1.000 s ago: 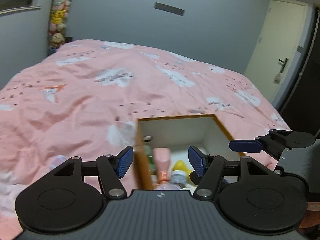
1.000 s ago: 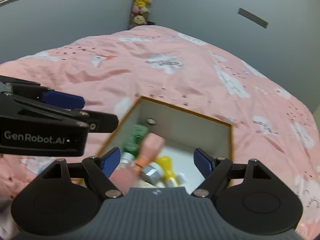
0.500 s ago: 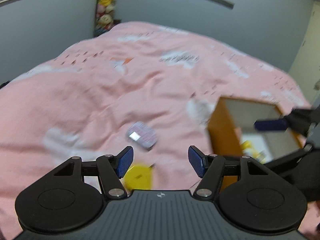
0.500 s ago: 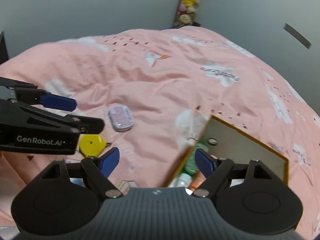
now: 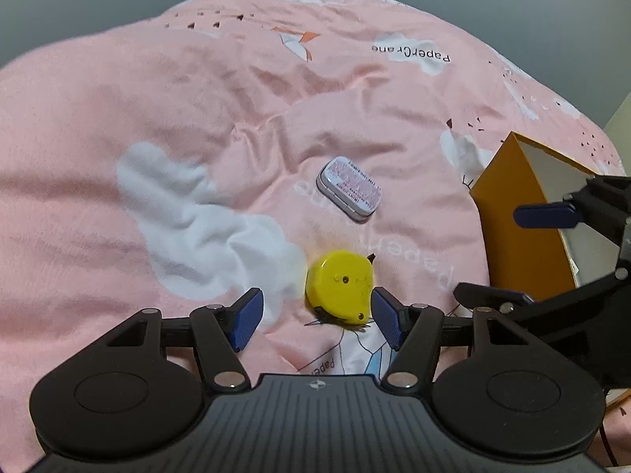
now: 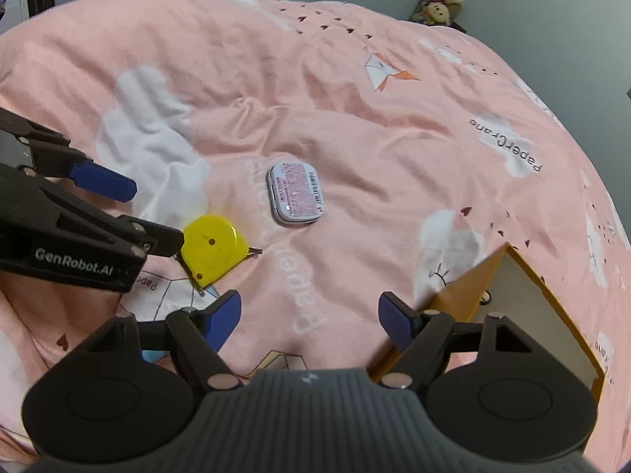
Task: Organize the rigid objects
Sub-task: 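Grasp the yellow tape measure with the left gripper while the right gripper grasps the pink mint tin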
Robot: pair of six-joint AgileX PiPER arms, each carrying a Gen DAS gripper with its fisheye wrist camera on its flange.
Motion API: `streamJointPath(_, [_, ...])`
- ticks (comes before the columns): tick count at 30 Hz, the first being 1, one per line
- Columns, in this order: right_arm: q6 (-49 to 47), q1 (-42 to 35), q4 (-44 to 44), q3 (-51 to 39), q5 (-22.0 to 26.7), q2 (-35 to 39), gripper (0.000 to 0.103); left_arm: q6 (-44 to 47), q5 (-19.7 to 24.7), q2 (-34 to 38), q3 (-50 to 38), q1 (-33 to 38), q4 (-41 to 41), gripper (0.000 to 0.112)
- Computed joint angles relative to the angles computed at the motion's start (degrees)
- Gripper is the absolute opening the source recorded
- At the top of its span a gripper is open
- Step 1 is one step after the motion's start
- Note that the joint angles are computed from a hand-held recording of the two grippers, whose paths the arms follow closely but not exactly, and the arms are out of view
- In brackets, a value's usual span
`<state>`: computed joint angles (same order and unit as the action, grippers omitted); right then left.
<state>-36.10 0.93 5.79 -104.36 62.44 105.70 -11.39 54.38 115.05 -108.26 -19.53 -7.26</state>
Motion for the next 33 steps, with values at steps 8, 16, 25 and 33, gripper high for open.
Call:
streamJointPath(8, [0.7,0.5,-0.4,-5.2,2.4,4.7,0.081,2.1,-1.8,1.5,0.0,0.7,-1.3,0.078])
streamJointPath(16, [-2.6,-0.8,-1.6,-7.0,2.8,6.8,0.081,4.9,0.9,6.9,-6.8,-2.5,2.5,0.08])
streamJointPath(25, [-2.9,-3.1,-2.3,-12.7,4.1,9.9,0.084,1.7,9.6,16.4,-20.5,-7.2,12.0,0.079])
streamJointPath(33, [-3.2,-1.7,-2.8,-12.8,3.9,10.5,0.084,1.2,5.7,14.8,-16.2,-7.0,12.0,0.057])
